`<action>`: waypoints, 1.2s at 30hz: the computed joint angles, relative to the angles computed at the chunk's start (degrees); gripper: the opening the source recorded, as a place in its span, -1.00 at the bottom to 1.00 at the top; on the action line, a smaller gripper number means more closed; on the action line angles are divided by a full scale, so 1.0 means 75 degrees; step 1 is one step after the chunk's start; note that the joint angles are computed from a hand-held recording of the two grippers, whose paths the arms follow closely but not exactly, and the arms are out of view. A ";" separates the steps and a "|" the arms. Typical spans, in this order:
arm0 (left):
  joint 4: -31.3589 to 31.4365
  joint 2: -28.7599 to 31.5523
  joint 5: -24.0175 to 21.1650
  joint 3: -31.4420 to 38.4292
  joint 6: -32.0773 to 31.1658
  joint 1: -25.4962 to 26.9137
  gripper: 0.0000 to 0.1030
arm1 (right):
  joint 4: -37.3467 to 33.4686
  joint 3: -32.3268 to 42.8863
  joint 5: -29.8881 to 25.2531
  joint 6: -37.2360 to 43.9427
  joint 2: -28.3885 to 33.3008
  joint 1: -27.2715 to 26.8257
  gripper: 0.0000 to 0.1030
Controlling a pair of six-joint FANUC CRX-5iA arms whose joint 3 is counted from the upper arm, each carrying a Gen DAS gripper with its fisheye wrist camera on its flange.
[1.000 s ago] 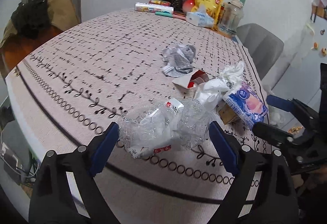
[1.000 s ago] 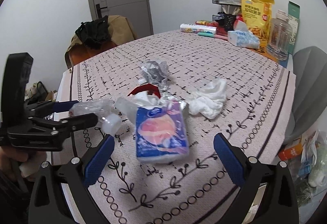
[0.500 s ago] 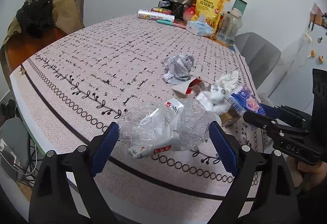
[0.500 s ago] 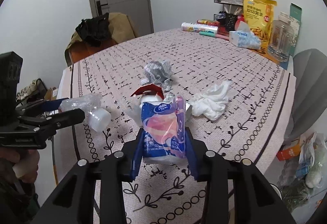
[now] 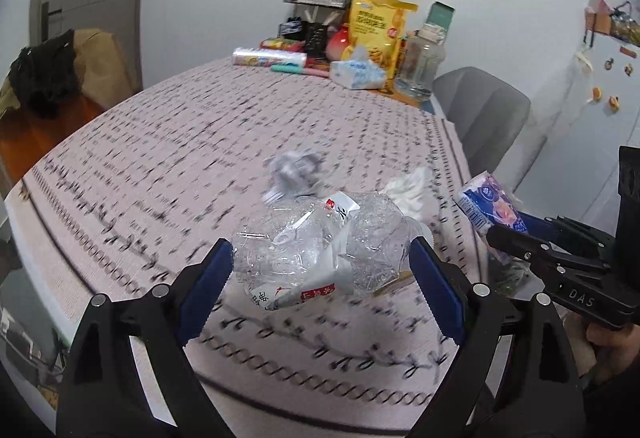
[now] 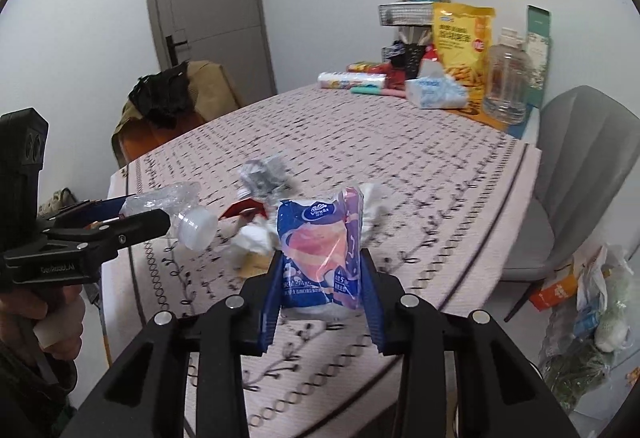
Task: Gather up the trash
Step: 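Lift the plastic bag and tissue packet and carry them to the bin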
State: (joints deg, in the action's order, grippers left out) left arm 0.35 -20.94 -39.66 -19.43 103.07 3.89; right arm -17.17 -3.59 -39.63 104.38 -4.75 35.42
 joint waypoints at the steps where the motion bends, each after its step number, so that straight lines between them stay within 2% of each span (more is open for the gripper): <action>1: -0.0033 0.0114 0.0022 0.0111 0.0023 -0.0102 0.71 | 0.0012 -0.0022 0.0023 -0.0039 -0.0025 -0.0080 -0.30; 9: -0.0138 0.0987 0.0202 0.0925 -0.0003 -0.0805 0.71 | 0.0015 -0.0146 0.0154 -0.0256 -0.0125 -0.0804 -0.30; 20: -0.0259 0.2308 0.0156 0.2175 0.0074 -0.1713 0.71 | -0.0156 -0.0315 0.0305 -0.0387 -0.0058 -0.1896 -0.30; 36: -0.0290 0.4315 -0.0414 0.4038 0.0091 -0.2794 0.71 | -0.0712 -0.0438 0.0268 -0.0242 0.0544 -0.3369 -0.30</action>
State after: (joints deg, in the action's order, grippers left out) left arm -1.82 11.43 -42.77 10.85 103.75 -17.07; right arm -22.51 -6.88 -37.62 102.57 -0.67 10.15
